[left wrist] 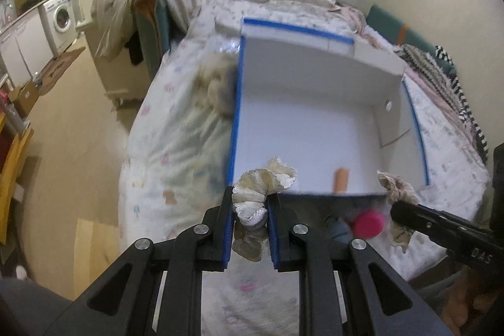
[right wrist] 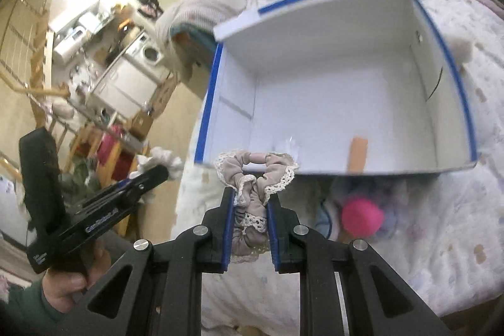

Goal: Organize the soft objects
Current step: 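Carry both scrunchies over the box with both grippers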

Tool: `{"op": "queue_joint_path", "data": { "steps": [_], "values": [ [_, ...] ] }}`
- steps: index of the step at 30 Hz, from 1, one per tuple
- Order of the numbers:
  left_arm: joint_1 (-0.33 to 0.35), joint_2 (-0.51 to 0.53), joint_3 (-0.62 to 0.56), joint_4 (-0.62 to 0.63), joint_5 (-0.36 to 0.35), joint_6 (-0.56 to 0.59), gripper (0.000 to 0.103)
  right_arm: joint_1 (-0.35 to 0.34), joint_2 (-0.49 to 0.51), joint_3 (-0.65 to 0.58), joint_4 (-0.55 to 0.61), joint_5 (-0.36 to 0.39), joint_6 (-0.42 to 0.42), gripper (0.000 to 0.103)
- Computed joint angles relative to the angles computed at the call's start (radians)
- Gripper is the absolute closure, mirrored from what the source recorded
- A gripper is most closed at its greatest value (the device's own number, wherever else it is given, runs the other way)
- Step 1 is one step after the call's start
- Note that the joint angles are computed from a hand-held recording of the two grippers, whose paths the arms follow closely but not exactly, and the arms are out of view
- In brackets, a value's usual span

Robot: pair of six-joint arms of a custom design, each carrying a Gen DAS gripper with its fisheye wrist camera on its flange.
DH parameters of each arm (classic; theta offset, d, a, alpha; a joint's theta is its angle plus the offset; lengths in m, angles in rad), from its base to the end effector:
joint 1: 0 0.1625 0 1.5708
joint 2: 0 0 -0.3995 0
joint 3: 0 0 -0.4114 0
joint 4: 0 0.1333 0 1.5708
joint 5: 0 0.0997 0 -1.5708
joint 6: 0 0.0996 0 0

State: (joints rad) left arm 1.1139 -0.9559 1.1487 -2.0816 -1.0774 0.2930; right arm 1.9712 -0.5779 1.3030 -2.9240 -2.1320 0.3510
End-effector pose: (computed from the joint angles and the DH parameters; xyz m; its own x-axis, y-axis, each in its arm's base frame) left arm -0.1717 -0.7584 0.3578 -0.6982 0.4910 -0.5210 0.6483 0.7423 -0.1694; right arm 0.3752 -0.6803 0.0982 -0.9550 0.2168 0.2023 0.0138 0.7142 -0.6998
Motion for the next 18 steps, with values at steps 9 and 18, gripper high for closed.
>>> {"op": "queue_joint_path", "data": {
  "steps": [9, 18],
  "values": [
    [-0.031, 0.134, -0.182, 0.049, -0.009, 0.023, 0.086, -0.015, 0.025, -0.128, 0.060, -0.047, -0.017, 0.082],
    [-0.028, 0.293, -0.351, 0.088, 0.011, 0.065, 0.086, -0.074, 0.061, -0.231, 0.159, -0.104, -0.001, 0.082]
  ]
}}
